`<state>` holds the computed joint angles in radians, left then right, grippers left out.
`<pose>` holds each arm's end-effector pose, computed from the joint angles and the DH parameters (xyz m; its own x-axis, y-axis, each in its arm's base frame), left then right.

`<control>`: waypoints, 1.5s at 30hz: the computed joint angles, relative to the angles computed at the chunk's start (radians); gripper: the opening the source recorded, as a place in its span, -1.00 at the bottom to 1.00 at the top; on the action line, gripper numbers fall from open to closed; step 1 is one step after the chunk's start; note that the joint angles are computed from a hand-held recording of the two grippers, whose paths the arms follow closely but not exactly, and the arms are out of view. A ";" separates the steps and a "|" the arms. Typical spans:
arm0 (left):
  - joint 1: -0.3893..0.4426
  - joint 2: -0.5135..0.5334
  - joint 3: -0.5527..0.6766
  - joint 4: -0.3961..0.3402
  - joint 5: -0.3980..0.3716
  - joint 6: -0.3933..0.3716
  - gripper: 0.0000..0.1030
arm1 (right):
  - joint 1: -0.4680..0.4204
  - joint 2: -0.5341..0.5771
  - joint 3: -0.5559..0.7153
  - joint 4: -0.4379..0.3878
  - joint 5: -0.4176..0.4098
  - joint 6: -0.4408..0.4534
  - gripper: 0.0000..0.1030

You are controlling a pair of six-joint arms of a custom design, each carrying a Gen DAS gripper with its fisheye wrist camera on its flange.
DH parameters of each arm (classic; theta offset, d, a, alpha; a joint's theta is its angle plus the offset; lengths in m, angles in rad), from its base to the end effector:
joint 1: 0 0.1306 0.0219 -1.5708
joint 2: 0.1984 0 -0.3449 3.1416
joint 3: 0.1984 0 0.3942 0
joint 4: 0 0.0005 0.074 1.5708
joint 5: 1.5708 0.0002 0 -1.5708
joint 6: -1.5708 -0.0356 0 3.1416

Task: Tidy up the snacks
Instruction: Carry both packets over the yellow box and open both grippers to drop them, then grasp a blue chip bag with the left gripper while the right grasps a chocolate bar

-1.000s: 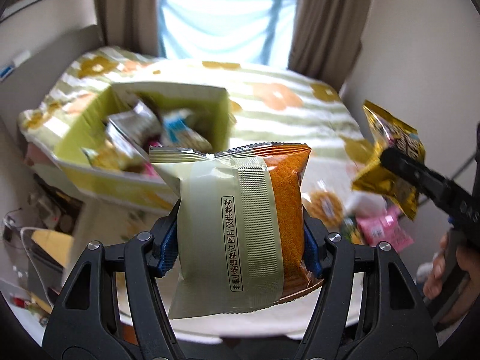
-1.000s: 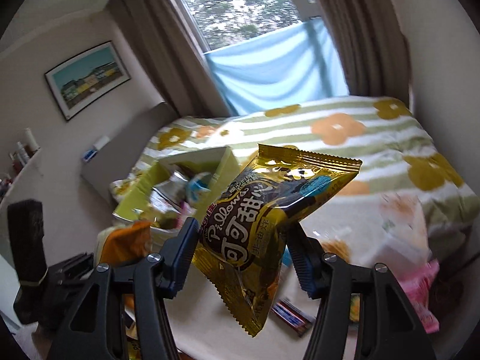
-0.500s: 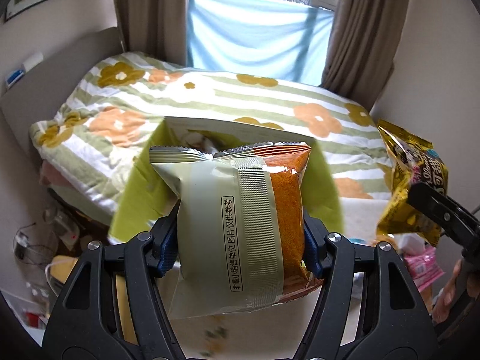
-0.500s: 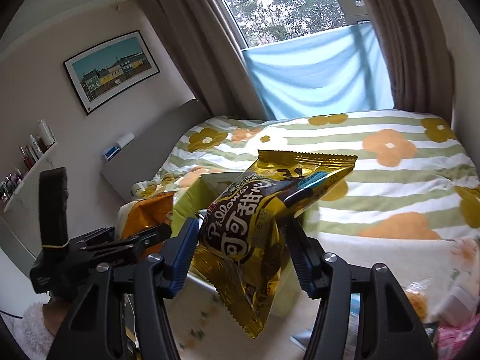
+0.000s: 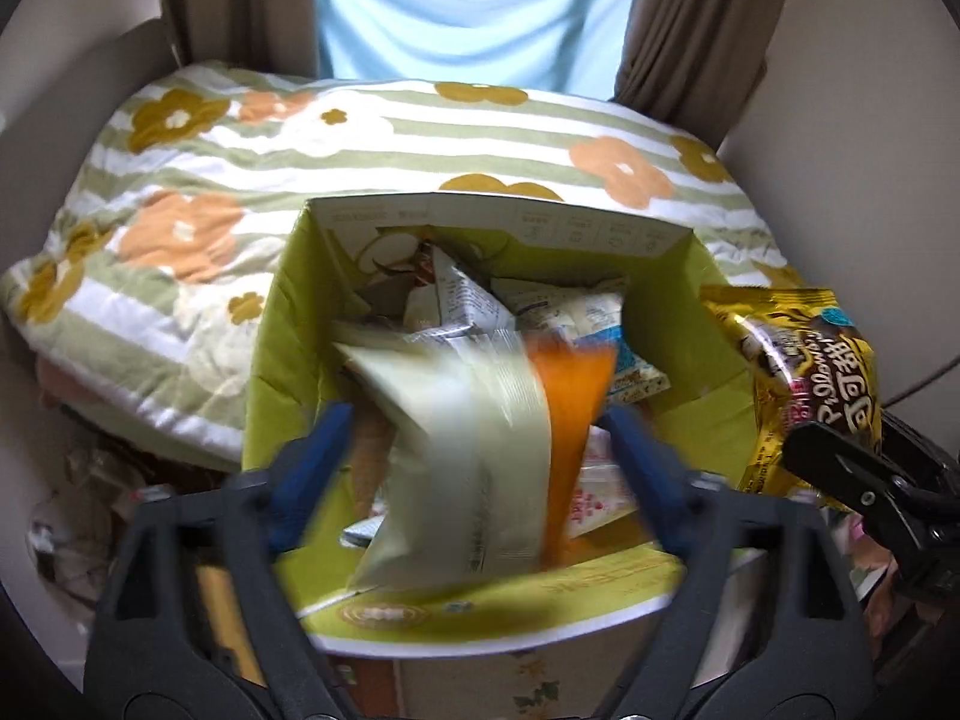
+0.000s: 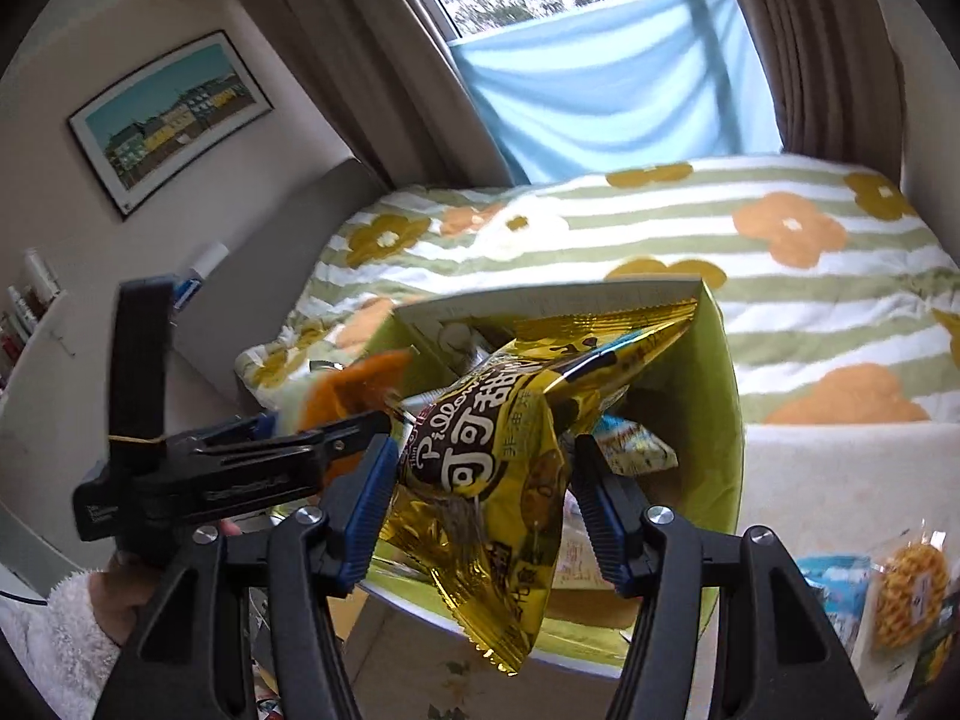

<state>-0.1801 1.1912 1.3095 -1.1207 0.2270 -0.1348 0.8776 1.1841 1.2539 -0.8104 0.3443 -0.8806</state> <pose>0.4014 -0.0817 0.4247 -0.7821 0.2755 -0.5589 0.4025 0.9081 -0.1156 0.2843 0.3226 0.4242 -0.7101 0.2812 -0.6455 -0.0272 0.9052 0.4241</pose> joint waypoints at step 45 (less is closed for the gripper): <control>0.046 -0.179 -0.089 -0.020 0.043 0.065 1.00 | 0.070 0.032 0.068 -0.257 0.155 -0.044 0.92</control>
<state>-0.1340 1.0121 1.2209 -1.1412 0.2699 -0.0695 0.9474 1.2158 1.3224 -1.0672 0.4992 -0.9243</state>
